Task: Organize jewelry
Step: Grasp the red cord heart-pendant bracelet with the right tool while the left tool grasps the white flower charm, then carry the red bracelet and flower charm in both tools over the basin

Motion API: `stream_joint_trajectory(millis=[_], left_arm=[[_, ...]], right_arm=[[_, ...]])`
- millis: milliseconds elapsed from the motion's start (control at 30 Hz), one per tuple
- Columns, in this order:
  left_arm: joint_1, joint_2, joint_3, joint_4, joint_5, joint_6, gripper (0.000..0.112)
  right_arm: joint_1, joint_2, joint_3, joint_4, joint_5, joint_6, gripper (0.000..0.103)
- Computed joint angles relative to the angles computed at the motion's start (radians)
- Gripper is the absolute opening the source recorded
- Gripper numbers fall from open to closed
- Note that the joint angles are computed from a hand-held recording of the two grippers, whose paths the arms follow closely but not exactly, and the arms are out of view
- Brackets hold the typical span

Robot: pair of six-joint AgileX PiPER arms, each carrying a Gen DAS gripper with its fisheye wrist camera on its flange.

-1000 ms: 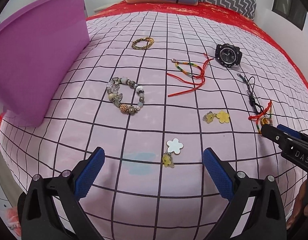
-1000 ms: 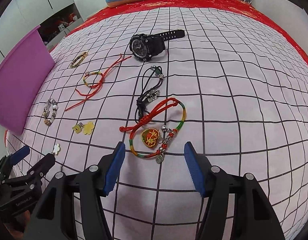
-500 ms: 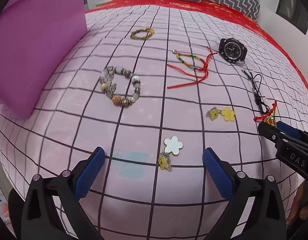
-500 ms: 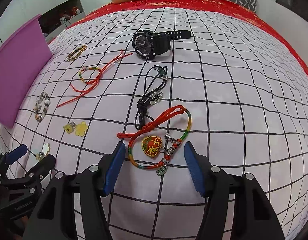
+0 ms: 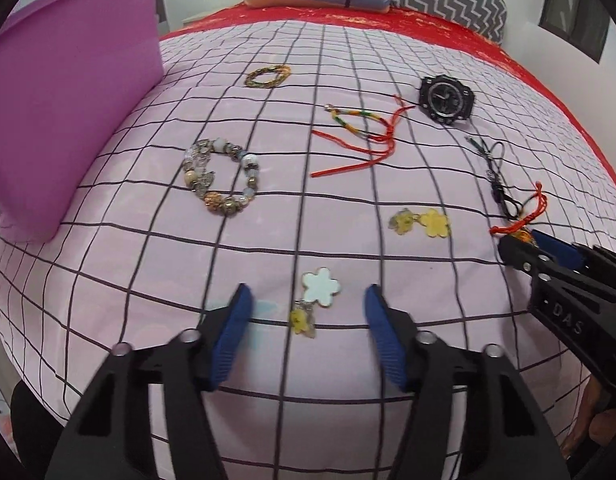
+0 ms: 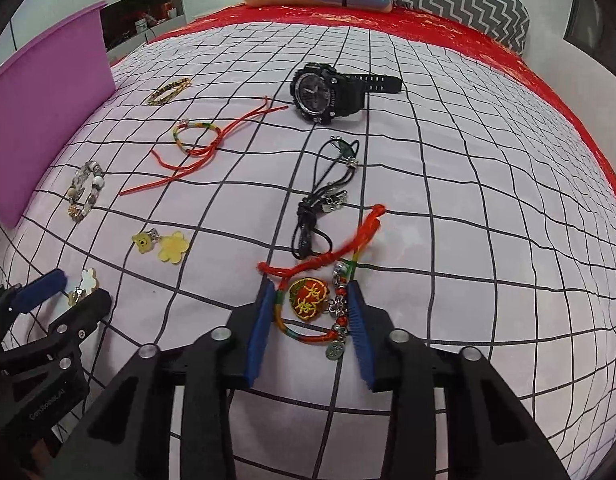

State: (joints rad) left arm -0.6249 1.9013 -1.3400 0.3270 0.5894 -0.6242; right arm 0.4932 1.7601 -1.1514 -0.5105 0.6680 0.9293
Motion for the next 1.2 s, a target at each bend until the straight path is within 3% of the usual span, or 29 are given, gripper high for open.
stream_joint_trajectory(millis=[67,100,400,767,1200], left_arm=[[-0.001,-0.004,0.001,-0.037,-0.007,0.047,0.018],[0.0,-0.006,-0.002,-0.06,-0.005,0.074,0.017],[0.063,-0.048,0.023,-0.312,-0.02,0.323,0.016],[0.066,-0.157,0.068,-0.315,0.004,0.384,0.016],[0.098,-0.308,0.117,-0.358,0.023,0.448,0.016]], right_arm=[[0.003,-0.004,0.003,0.001,0.001,0.005,0.03],[0.001,-0.007,0.006,0.005,-0.003,0.004,0.029],[-0.019,-0.087,0.078,0.089,-0.044,-0.015,0.025],[0.034,-0.204,0.151,0.12,-0.028,0.034,0.024],[0.165,-0.294,0.06,0.04,0.096,0.126,0.024]])
